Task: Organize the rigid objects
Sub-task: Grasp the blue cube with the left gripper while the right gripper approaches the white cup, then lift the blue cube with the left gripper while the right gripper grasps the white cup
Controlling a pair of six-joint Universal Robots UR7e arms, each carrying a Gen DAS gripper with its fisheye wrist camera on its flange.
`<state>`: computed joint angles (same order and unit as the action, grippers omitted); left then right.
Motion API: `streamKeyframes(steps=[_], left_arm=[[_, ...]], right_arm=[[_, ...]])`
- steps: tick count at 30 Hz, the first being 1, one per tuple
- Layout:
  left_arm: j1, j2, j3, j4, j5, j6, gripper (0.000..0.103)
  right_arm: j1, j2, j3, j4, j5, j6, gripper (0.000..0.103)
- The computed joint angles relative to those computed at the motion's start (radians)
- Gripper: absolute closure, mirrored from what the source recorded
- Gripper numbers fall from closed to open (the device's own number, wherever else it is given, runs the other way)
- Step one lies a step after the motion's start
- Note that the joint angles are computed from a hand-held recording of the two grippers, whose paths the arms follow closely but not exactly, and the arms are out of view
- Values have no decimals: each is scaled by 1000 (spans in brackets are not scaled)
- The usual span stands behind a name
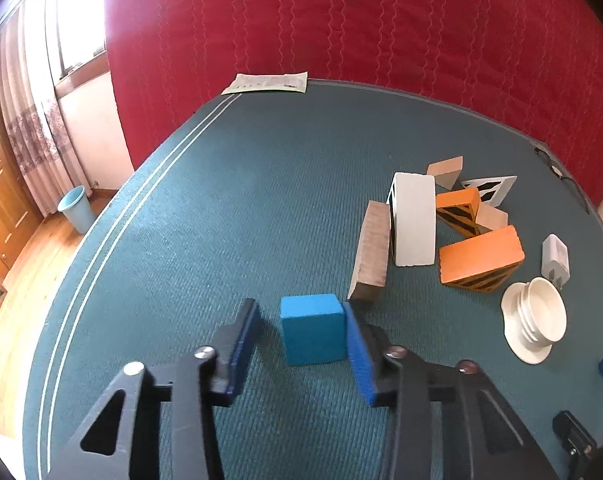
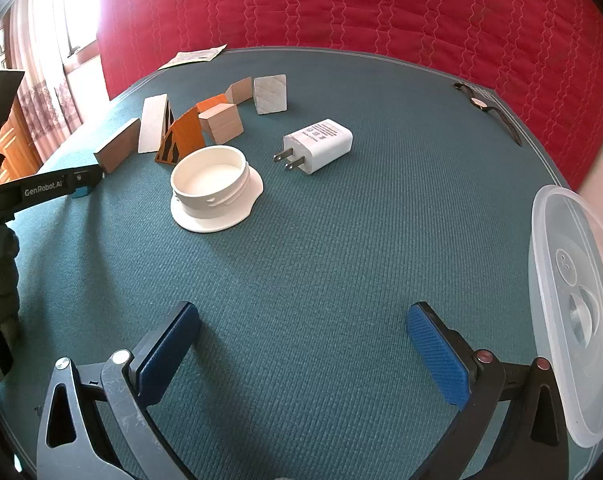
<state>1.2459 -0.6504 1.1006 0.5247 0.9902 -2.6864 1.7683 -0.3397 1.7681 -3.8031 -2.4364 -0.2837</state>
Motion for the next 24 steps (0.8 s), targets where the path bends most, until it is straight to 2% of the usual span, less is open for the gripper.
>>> streamKeyframes(steps=[2,8,16,17,20,21,24], left_arm=[[6,-5,-1,5,25,-1,72],[18,-17,4,19,86,-4,72],[19,-49,52,-2,105,18,72],[18,-56,65,-14,107,29,72],[16,-65,83,-31,111,49,72],[16,-66,84,-31,114,50,72],[20,-60,70,-16,120,42,72]], right_arm=[[0,0,0,1,0,0,0],[-1,-2,1,1,2,0,0],[4,-10,-5,45,6,6,0],[5,-14,-7,61,12,11,0],[7,-37,-14,128,59,47,10],[5,-51,-18,166,100,64,13],[8,-48,-55,190,136,60,16]])
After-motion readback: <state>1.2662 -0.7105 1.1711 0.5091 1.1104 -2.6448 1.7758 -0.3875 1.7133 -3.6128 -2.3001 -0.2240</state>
